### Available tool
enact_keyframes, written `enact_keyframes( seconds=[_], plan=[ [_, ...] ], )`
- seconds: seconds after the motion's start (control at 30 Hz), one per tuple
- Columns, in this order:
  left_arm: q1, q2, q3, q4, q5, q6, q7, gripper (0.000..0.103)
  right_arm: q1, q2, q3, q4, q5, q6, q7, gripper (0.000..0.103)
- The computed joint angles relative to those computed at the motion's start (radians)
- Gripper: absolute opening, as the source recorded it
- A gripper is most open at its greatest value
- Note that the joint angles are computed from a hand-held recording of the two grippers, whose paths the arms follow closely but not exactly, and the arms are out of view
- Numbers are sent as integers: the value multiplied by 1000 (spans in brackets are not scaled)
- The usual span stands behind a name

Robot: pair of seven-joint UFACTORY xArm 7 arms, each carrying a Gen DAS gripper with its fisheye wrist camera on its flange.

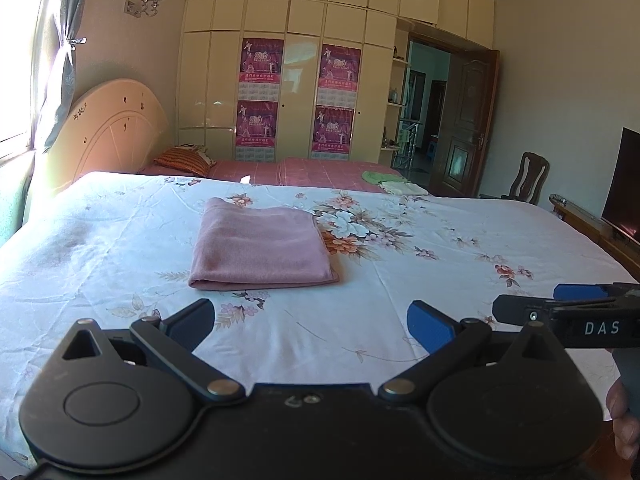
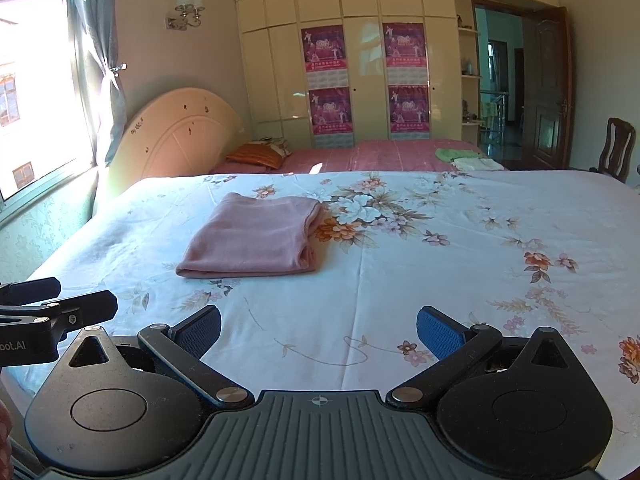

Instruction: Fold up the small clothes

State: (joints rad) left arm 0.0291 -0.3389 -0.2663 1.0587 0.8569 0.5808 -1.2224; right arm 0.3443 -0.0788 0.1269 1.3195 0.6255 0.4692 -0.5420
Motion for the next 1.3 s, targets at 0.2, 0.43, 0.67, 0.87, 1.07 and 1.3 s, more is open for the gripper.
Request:
enact_keyframes(
  seconds=[0.2,0.43,0.67,0.87,1.07,1.3],
  plan=[
    [-4,6,1,6,1,4,-2,102,-3,-3,-4,-3,2,1,-8,103],
    [-7,10,3,7,4,5,-3,102,-8,-2,-6,-2,2,4,-12,103],
    [-12,13,4,10,9,9,-7,102,-11,0,-7,-1,8,6,-16,103],
    [-15,17,3,12,16,14,-13,102,-14,1,-9,1,18,8,-26,103],
    [-18,21,3,16,22,18,-19,102,-20,5,-11,5,27,13,-39,103],
    [-22,33,0,27,44,32,-37,102,-25,10,-10,10,35,16,-49,103]
  ],
)
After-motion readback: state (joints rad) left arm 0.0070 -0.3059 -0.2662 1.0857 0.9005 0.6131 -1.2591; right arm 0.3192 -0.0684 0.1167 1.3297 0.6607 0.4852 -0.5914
